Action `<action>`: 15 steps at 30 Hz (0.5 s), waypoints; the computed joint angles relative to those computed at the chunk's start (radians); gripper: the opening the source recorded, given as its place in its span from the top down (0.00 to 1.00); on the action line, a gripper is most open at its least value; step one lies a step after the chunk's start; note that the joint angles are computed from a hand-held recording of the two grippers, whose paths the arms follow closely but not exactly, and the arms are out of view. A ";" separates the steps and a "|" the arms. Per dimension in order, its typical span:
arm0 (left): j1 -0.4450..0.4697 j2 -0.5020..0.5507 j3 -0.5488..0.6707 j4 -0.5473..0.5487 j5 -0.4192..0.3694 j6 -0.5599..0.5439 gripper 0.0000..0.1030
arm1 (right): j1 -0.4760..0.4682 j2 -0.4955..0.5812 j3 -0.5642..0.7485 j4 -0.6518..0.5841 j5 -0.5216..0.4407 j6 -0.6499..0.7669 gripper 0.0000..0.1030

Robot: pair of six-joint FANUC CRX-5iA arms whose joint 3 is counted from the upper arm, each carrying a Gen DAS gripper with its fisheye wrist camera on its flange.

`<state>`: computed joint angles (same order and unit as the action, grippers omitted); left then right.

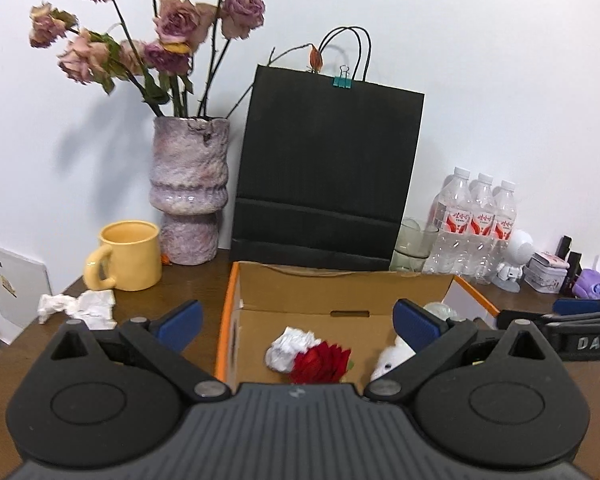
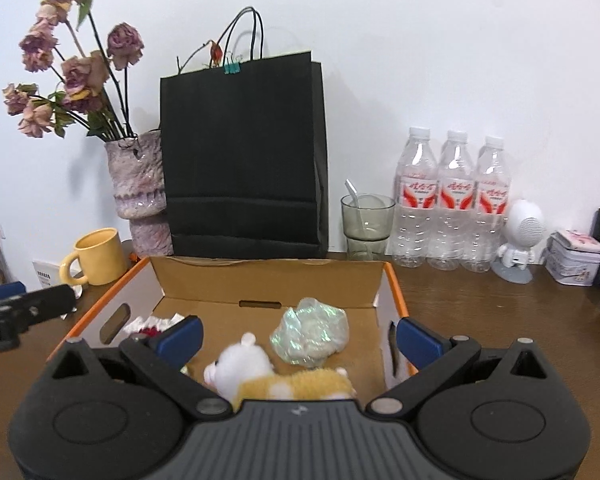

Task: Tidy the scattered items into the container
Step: 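Grasp the blue wrapper packet with the left gripper while the right gripper grasps the purple pouch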

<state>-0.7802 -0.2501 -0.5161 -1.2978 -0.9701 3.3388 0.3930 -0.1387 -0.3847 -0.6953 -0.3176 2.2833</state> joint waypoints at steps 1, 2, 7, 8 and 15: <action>-0.013 -0.011 -0.009 0.004 -0.017 -0.004 0.00 | -0.005 -0.018 -0.015 0.000 -0.002 0.003 0.00; -0.026 -0.022 -0.016 0.010 -0.033 -0.008 0.00 | -0.010 -0.036 -0.030 0.002 -0.004 0.005 0.00; -0.090 -0.073 -0.065 0.031 -0.109 -0.004 0.00 | -0.015 -0.115 -0.111 0.053 -0.004 -0.025 0.00; -0.098 -0.081 -0.077 0.038 -0.118 0.003 0.00 | -0.014 -0.126 -0.128 0.066 -0.002 -0.033 0.00; -0.076 -0.089 -0.139 0.127 -0.079 0.005 0.00 | 0.027 -0.156 -0.246 0.238 0.026 -0.211 0.00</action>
<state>-0.8565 -0.3391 -0.6551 -1.1709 -1.0490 3.3437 0.4201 -0.2943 -0.6303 -0.4573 -0.2913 2.0723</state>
